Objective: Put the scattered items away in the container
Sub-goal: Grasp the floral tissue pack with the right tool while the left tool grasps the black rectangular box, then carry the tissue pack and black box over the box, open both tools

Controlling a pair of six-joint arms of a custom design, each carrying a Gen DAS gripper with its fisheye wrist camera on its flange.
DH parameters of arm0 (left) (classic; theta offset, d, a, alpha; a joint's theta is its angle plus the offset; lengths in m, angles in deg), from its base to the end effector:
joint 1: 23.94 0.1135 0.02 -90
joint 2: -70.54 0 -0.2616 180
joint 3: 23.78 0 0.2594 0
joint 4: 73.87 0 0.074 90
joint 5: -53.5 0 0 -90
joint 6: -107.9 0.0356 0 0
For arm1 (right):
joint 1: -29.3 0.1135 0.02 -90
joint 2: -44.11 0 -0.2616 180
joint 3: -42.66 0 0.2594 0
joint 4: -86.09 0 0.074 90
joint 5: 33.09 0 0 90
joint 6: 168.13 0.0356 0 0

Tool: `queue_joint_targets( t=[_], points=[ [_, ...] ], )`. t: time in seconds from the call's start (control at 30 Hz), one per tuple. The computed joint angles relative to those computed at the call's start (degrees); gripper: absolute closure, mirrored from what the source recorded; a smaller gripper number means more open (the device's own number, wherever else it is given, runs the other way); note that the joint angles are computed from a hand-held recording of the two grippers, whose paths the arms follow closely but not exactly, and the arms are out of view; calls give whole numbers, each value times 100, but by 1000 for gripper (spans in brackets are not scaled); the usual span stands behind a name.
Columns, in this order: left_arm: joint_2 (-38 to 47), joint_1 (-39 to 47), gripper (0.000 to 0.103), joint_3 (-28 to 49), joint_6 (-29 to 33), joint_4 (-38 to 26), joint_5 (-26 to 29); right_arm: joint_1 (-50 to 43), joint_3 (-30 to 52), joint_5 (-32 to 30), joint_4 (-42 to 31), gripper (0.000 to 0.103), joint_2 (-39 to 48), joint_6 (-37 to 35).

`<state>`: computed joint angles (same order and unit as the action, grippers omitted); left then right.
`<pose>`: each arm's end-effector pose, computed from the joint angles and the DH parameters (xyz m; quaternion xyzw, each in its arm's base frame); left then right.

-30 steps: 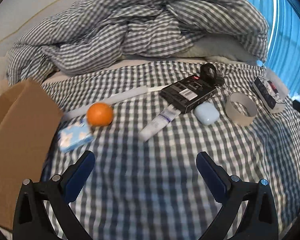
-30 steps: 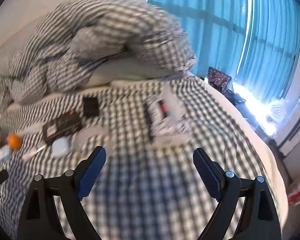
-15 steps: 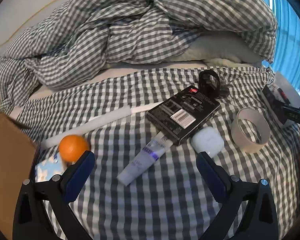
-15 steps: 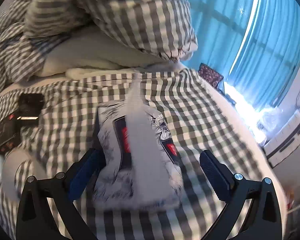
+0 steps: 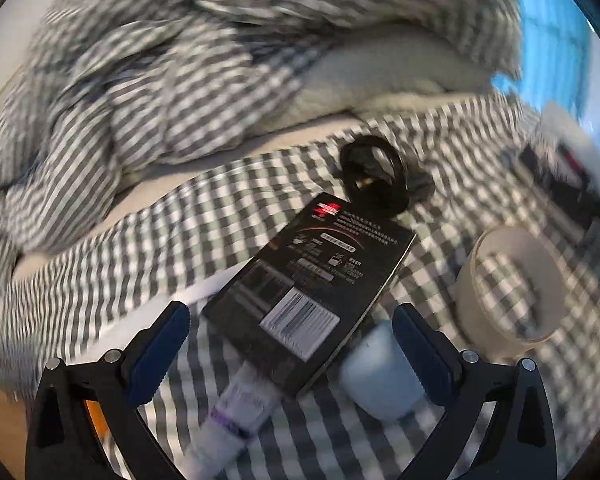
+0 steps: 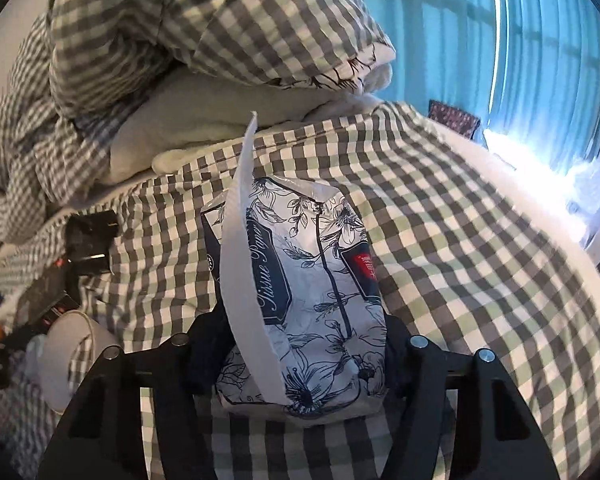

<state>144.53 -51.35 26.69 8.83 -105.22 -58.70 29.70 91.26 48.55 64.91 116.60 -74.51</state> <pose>0.2257 -0.1019 0.1740 0.0917 0.9328 0.0816 0.3387 0.2556 0.0070 0.1806 -0.0019 0.9221 0.0807 0.3785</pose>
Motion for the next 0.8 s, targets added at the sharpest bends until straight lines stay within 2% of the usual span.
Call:
queue_joint_targets(
  t=[0.1,0.13,0.2,0.3,0.37,0.47,0.6,0.7,0.8],
  points=[
    [267,317,0,70,504,327,386,-142,-6,-204,-53,43,-44,-5],
    [455,510,0,172,641,362,667,-131,-5,-213,-34,43,-19,1],
    [793,853,0,364,826,369,1268,57,55,-86,57,43,121,116],
    [1270,1148,0,676,914,279,1768,59,89,-134,60,43,171,121],
    [1303,1076,1,724,916,226,1653,16,91,-200,59,43,176,126],
    [1128,906,12,665,768,83,1524,10,80,-195,64,43,160,106],
    [839,633,17,612,125,-394,1141,110,-7,-68,149,43,9,62],
    [242,298,20,436,-352,-835,779,369,-113,285,78,44,-309,-26],
    [-743,-300,22,373,-930,-1679,294,838,-125,805,-371,45,-781,-111]
  ],
)
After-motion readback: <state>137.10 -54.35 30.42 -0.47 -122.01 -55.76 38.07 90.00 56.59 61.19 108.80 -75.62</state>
